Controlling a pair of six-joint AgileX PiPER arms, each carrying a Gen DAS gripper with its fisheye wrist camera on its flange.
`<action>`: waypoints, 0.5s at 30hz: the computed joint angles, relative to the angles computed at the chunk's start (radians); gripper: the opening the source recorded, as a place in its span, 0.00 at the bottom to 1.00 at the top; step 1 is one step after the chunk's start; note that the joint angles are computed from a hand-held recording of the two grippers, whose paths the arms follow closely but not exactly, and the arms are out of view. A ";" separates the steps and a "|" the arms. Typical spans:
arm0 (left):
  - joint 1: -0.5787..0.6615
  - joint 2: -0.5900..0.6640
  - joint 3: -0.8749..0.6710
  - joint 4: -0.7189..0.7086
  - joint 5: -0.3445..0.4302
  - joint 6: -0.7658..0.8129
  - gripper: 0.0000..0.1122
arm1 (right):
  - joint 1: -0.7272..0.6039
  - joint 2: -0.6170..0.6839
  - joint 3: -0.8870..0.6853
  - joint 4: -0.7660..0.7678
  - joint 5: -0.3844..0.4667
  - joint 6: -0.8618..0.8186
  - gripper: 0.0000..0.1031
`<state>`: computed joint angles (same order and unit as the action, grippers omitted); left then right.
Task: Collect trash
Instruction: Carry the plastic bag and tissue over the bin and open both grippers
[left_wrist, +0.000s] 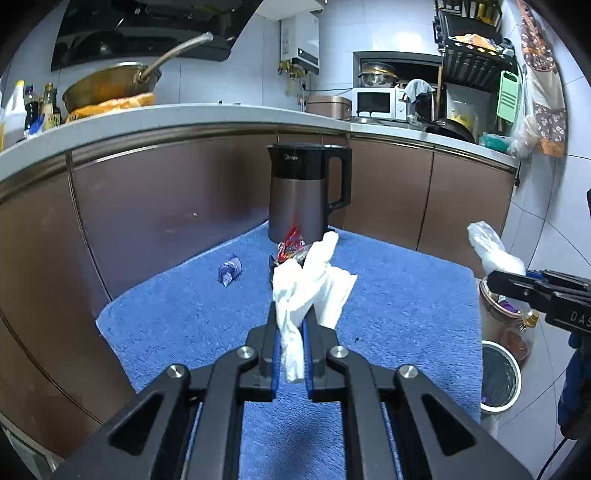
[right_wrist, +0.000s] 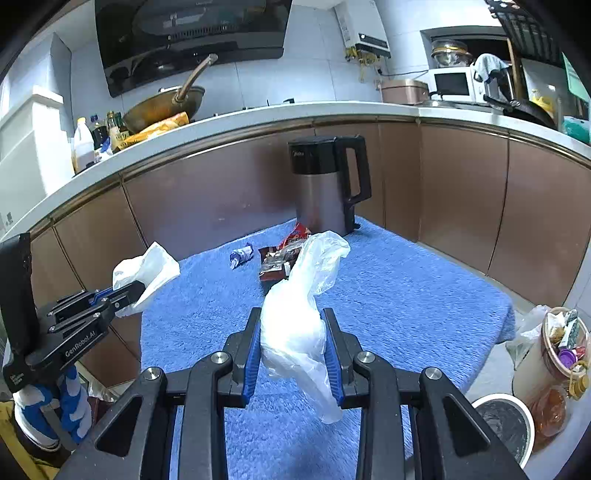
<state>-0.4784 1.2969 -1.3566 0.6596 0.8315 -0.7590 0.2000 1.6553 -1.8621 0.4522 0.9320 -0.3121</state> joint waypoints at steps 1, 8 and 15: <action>-0.016 0.000 -0.007 0.015 0.014 -0.010 0.08 | -0.005 -0.012 0.012 0.001 -0.005 -0.004 0.28; -0.136 0.017 -0.067 0.120 0.119 -0.066 0.08 | -0.076 -0.123 0.135 0.041 -0.041 -0.061 0.28; -0.241 0.071 -0.140 0.189 0.204 -0.080 0.08 | -0.198 -0.207 0.263 0.136 -0.066 -0.148 0.28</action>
<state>-0.7192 1.3677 -1.4966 0.8489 1.0354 -0.8392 0.0024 1.4480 -1.5994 0.5879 0.8655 -0.4603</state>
